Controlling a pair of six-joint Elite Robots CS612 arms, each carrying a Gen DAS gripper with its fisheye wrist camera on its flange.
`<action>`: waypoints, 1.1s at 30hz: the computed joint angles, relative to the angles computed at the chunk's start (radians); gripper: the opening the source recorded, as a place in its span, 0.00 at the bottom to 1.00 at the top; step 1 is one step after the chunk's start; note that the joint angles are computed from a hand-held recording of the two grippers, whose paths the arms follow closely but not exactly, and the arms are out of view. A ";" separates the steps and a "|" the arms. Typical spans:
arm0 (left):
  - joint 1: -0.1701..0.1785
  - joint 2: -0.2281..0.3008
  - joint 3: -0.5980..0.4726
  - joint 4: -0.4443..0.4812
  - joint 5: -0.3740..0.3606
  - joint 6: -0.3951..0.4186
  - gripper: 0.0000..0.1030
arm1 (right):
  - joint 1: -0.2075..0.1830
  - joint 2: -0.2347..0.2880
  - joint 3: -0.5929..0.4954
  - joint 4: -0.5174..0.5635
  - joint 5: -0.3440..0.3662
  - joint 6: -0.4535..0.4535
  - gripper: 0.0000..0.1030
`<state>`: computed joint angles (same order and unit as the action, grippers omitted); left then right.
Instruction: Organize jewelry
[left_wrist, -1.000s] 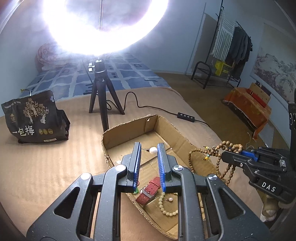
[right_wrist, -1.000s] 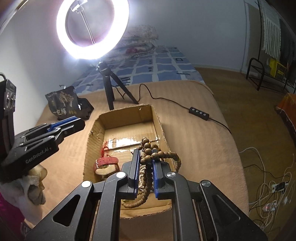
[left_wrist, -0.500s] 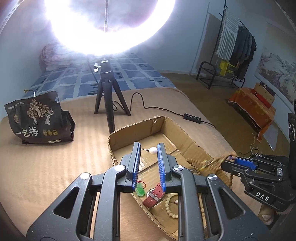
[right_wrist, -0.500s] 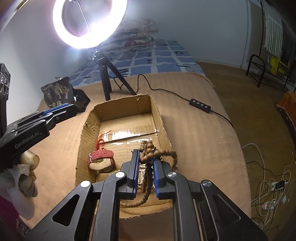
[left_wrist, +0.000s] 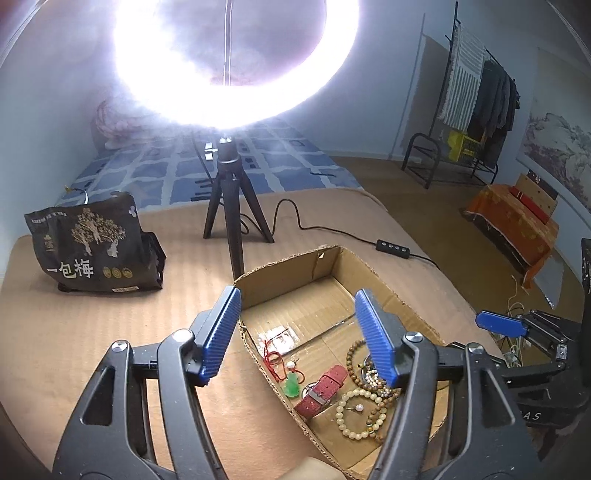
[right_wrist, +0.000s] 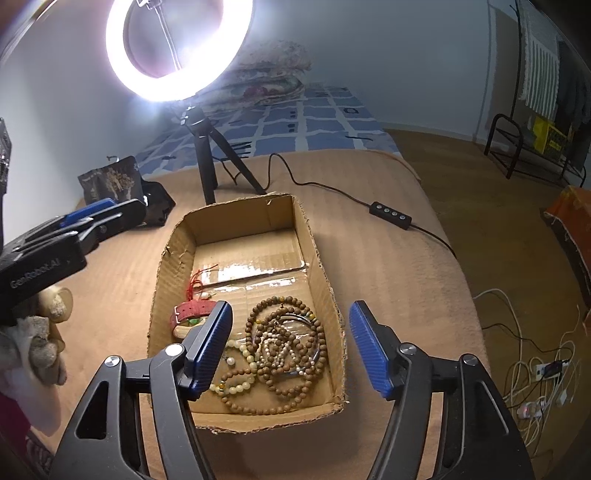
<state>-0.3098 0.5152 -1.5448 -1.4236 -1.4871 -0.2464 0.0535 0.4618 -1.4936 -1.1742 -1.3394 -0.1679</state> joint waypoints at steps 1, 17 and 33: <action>0.000 -0.001 -0.001 0.001 0.001 0.000 0.65 | 0.001 -0.001 0.000 0.000 -0.007 0.000 0.64; -0.005 -0.013 -0.049 0.020 0.024 0.001 0.71 | 0.013 -0.012 -0.036 0.003 -0.046 -0.001 0.67; -0.005 -0.010 -0.180 0.085 0.040 0.018 0.76 | 0.040 -0.017 -0.130 -0.002 -0.136 -0.009 0.67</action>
<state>-0.3143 0.5049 -1.7244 -1.3387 -1.4468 -0.2281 0.0933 0.4448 -1.6236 -1.1759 -1.4755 -0.1773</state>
